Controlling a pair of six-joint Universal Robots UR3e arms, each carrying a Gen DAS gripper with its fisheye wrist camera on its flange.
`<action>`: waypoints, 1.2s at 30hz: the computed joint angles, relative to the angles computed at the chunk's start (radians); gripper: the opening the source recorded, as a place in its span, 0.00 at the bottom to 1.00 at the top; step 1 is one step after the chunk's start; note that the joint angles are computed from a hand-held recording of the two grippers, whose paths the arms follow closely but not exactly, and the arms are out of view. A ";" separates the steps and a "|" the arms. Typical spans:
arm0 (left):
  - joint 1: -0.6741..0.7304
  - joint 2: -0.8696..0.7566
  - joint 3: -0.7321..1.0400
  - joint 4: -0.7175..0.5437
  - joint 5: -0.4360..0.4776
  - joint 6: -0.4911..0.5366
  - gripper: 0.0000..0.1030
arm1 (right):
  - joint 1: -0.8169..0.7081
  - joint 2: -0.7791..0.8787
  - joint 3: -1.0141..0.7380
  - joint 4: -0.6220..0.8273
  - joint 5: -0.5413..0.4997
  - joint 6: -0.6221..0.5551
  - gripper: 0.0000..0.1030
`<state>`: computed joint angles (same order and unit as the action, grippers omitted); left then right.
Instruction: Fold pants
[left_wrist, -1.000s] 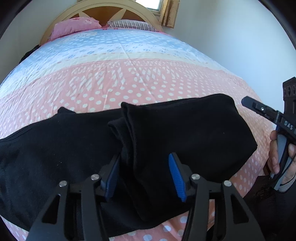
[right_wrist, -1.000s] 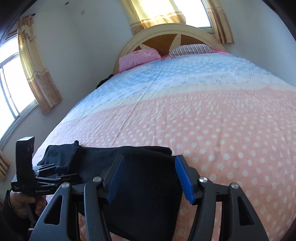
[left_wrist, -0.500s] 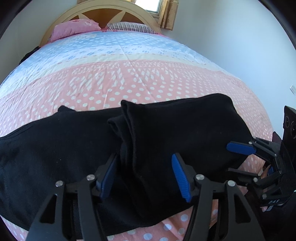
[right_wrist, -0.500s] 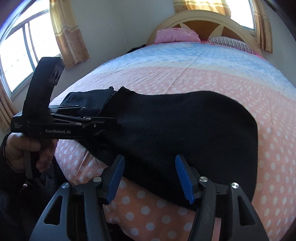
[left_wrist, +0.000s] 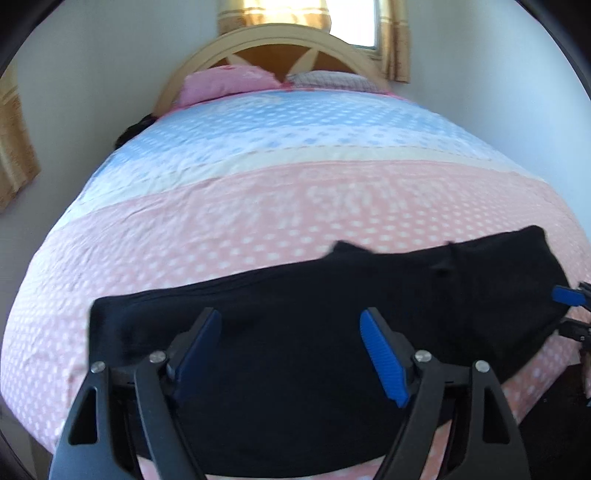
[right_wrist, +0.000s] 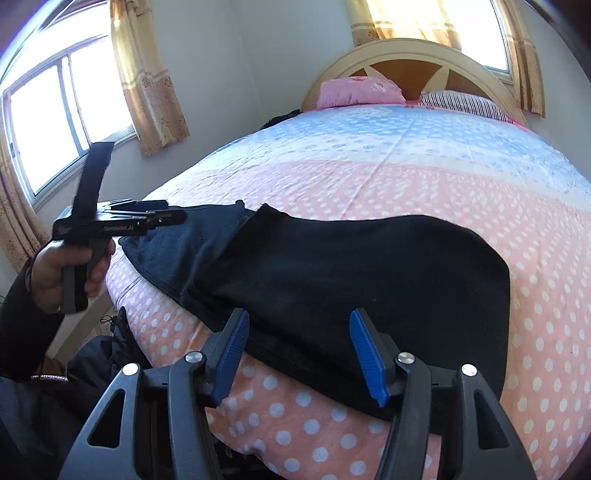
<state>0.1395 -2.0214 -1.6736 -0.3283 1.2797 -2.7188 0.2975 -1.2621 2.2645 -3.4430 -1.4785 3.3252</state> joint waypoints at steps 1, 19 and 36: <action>0.037 -0.014 0.011 0.007 0.016 0.000 0.78 | 0.010 0.002 -0.009 0.008 -0.012 -0.003 0.57; 0.297 -0.152 0.095 -0.081 -0.133 -0.051 0.65 | 0.089 0.082 -0.161 0.040 -0.063 0.031 0.57; 0.339 -0.156 0.158 -0.252 -0.253 -0.017 0.33 | 0.081 0.091 -0.134 -0.018 -0.061 0.049 0.57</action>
<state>0.4784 -2.1778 -1.5161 -0.5802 1.0267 -2.7355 0.3788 -1.1714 2.1309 -3.4607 -1.5393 3.3741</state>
